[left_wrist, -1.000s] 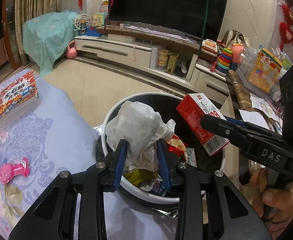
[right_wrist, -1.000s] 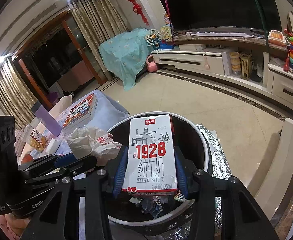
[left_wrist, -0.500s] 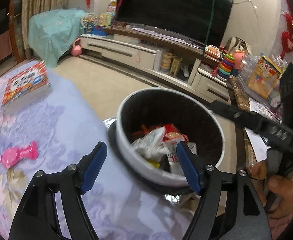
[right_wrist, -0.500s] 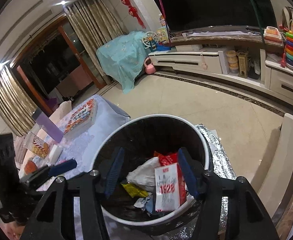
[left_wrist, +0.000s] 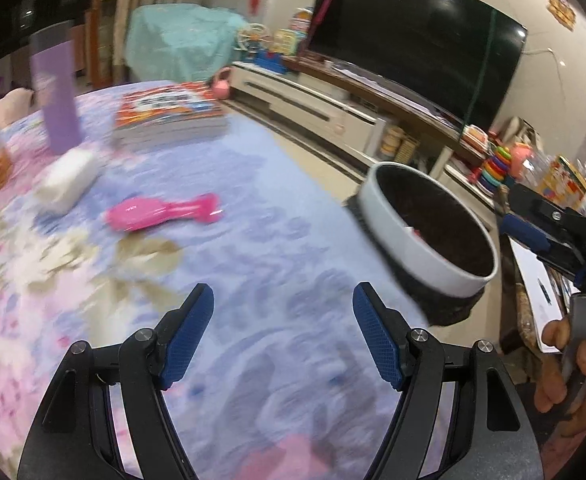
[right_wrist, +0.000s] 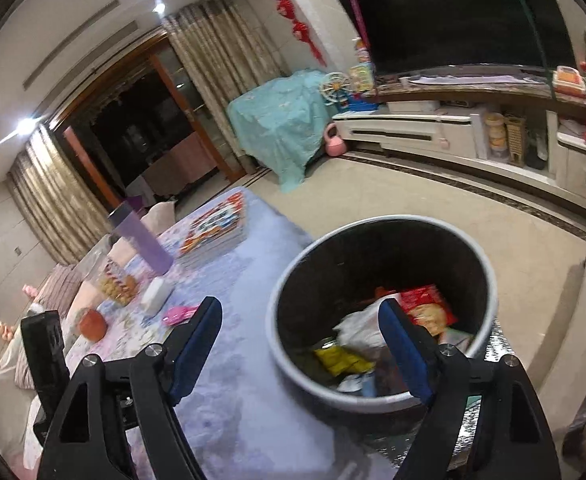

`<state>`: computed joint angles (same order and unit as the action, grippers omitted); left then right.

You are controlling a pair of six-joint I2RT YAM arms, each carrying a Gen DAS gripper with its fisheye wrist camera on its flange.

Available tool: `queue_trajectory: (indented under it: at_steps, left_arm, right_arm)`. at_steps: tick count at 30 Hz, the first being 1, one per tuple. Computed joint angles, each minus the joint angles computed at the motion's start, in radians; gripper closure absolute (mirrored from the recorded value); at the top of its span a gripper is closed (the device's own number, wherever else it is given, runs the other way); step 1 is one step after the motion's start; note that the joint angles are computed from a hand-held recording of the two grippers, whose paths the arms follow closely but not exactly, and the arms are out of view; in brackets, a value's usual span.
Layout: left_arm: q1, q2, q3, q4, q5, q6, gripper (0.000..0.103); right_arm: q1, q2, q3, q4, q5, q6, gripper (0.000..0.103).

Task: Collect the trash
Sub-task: 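Move both open tools back toward the table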

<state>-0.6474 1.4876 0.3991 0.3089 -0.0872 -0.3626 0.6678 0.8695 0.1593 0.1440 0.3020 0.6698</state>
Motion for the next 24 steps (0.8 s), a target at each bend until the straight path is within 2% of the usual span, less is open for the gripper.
queue_trajectory:
  at_steps: [5, 11, 19, 24]
  left_arm:
    - [0.149, -0.122, -0.122, -0.006, 0.044, 0.044, 0.029]
    - [0.351, -0.231, -0.222, -0.025, 0.117, 0.136, 0.029]
    - [0.582, -0.278, -0.262, -0.065, 0.215, 0.260, 0.029]
    - [0.692, -0.207, -0.251, -0.031, 0.252, 0.329, 0.028]
  right_arm:
    - [0.170, 0.206, 0.057, 0.124, 0.088, 0.031, 0.015]
    - [0.262, 0.513, 0.175, 0.272, 0.057, 0.025, 0.015]
    - [0.312, 0.771, 0.336, 0.323, 0.011, -0.009, 0.012]
    - [0.293, 0.898, 0.439, 0.310, -0.032, -0.049, 0.012]
